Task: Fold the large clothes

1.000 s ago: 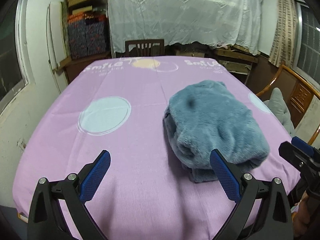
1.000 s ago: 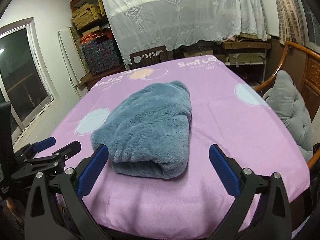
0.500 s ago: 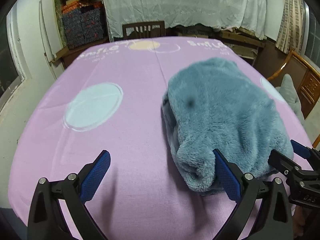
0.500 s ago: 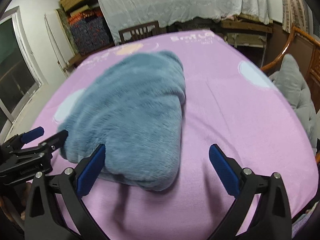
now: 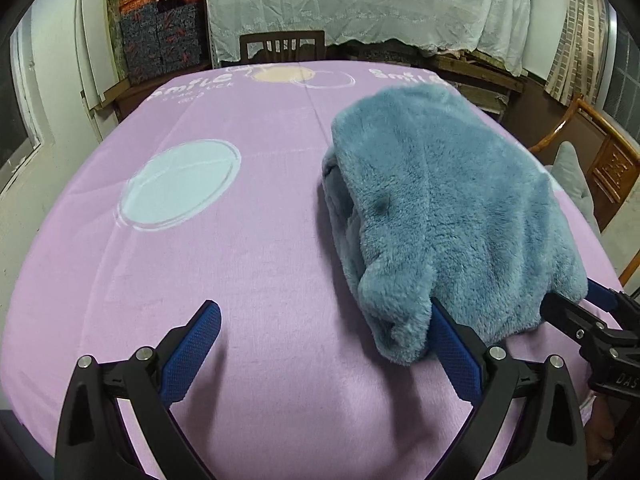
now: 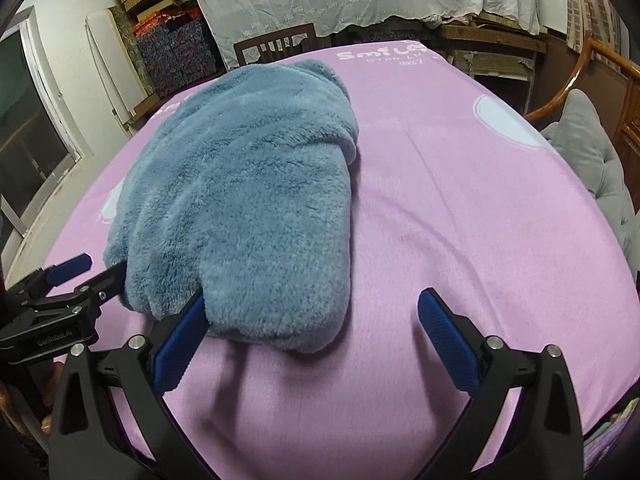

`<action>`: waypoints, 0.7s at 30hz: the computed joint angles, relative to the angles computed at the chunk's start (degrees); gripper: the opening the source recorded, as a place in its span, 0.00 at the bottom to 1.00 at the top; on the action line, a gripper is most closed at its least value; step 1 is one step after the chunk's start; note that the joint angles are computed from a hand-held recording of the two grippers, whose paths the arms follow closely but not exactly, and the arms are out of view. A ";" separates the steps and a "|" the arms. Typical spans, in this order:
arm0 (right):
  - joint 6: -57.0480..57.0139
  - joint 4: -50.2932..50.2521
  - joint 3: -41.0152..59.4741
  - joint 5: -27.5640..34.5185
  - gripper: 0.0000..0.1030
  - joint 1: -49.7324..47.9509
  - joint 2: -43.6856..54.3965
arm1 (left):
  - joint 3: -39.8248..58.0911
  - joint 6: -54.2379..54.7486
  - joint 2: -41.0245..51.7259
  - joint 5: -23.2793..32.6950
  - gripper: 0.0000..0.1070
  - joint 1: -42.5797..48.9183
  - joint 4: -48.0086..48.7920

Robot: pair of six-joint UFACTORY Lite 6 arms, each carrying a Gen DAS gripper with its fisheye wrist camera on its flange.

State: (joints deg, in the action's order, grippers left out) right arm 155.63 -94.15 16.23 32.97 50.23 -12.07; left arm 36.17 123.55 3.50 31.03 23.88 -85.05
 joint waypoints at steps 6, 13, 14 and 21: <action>-9.44 10.63 -0.67 10.66 0.89 8.88 -9.64 | 3.37 -9.43 -4.45 4.58 0.93 2.10 6.29; -9.43 0.57 6.03 3.66 0.47 0.34 -1.20 | 6.33 -11.86 2.32 -3.27 0.93 -4.66 4.70; -8.92 0.20 6.48 4.16 0.47 0.64 0.44 | 6.09 -10.94 3.38 -2.67 0.93 -4.18 4.33; -5.40 -1.36 3.91 5.00 0.48 2.31 2.42 | 2.39 -2.25 3.90 -1.32 0.93 -3.06 -0.49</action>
